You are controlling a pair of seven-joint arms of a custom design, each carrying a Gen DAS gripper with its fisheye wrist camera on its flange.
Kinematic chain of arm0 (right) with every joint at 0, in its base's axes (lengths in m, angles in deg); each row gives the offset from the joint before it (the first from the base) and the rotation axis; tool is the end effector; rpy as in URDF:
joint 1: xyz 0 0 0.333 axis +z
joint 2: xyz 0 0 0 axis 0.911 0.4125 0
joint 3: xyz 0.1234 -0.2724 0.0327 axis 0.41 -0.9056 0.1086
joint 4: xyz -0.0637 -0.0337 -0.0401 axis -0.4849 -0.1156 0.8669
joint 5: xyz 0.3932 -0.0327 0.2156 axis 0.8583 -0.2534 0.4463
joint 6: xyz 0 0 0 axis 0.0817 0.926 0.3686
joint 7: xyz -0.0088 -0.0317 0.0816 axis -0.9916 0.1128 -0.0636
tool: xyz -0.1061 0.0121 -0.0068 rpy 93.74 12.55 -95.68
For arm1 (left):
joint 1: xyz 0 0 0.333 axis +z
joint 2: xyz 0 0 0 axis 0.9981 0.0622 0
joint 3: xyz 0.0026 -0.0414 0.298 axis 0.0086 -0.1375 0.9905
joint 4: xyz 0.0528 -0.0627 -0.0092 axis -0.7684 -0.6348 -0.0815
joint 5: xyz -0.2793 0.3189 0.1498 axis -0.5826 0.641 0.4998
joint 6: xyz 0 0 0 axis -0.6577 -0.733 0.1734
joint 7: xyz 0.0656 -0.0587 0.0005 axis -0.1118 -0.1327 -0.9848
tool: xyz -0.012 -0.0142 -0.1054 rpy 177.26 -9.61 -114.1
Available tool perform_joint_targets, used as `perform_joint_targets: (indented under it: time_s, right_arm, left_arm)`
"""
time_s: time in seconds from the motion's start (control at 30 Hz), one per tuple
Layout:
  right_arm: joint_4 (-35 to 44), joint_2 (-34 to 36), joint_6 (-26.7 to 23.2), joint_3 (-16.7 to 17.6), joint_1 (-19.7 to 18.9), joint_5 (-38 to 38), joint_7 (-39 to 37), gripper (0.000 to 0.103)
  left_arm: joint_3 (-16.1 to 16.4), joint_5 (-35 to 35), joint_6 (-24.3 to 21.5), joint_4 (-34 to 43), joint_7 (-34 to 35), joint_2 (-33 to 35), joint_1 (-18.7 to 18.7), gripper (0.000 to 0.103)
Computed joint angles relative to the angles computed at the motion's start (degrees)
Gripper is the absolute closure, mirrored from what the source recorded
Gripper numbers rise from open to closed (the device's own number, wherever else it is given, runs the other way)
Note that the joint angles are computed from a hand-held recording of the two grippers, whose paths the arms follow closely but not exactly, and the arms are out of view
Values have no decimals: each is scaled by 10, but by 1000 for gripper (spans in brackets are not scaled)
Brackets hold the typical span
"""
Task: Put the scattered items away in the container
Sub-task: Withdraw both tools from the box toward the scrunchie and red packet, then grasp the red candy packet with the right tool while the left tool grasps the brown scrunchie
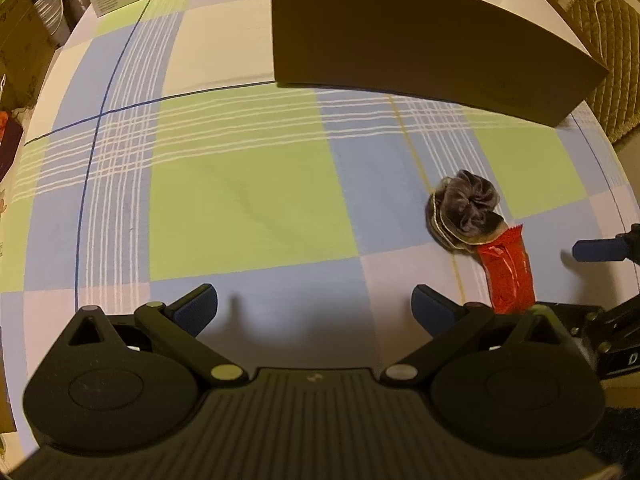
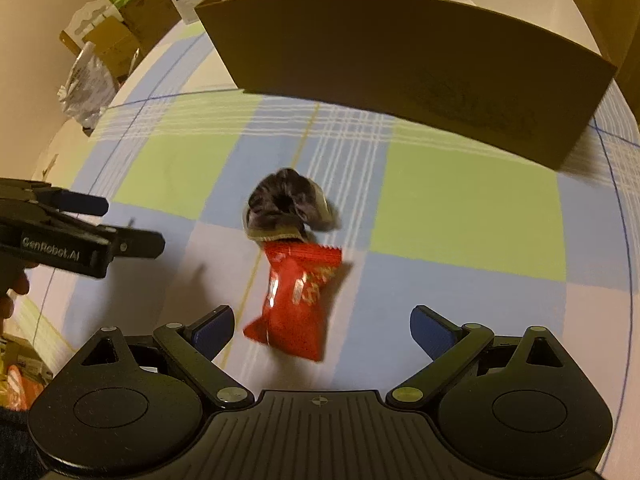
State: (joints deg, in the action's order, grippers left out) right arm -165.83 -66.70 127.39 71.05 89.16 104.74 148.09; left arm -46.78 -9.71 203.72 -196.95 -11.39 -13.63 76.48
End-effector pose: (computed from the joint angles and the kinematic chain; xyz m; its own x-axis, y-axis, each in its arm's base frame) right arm 0.5637 0.3607 0.2932 0.6064 -0.7621 -0.2269 -0.7740 -0.5003 -0.3881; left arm 0.5433 -0.2045 0.3827 0.0456 -0.9976 0.0519 -0.9368 -0.0608 -0.3444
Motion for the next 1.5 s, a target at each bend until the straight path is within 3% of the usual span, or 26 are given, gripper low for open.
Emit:
perform_joint_targets:
  time_s: [0.13, 0.37, 0.43, 0.57, 0.8, 0.87, 0.9, 1.03, 1.1, 1.3, 1.37, 1.4, 1.43, 1.5]
  right_arm:
    - [7, 16, 18, -11, 15, -30, 29, 4]
    - [-4, 14, 43, -58, 41, -135, 166, 4]
    - [-9, 10, 50, -51, 27, -131, 173, 4]
    - [-19, 2, 64, 7, -27, -42, 48, 4]
    - [-16, 15, 78, 52, -57, 56, -201, 4]
    - [-10, 22, 75, 61, -65, 82, -265, 32]
    - [-2, 28, 58, 58, -65, 86, -281, 56]
    - [9, 37, 43, 53, -70, 120, -344, 59]
    - [6, 32, 37, 37, -59, 106, -338, 64]
    - [1, 24, 44, -8, -35, 62, -225, 63]
    - [-7, 16, 55, -16, -34, 53, -182, 45]
    - [-14, 11, 64, -14, -38, 56, -175, 13]
    - [-23, 5, 88, -2, -49, 79, -189, 4]
    - [-26, 0, 90, 19, -70, 120, -225, 4]
  left_arm:
    - [0, 3, -3, -2, -5, -2, 2, 1]
    - [0, 10, 10, -8, -7, -5, 3, 1]
    - [0, 19, 12, -5, -5, -1, 3, 1]
    - [0, 15, 18, 0, 7, 5, 2, 1]
    - [0, 11, 19, 10, 22, 12, 2, 1]
    - [1, 12, 19, 9, 21, 11, 3, 1]
    - [1, 14, 18, 8, 20, 9, 4, 1]
    - [3, 14, 14, 5, 15, 6, 7, 1]
    - [4, 9, 16, 3, 18, 5, 8, 1]
    - [3, 3, 29, 3, 42, 8, 5, 1]
    - [3, -3, 31, 5, 50, 12, 4, 1]
    - [3, -7, 33, 6, 56, 13, 3, 1]
    - [2, -10, 34, 7, 60, 15, 2, 1]
    - [2, -9, 37, 10, 65, 18, 2, 1]
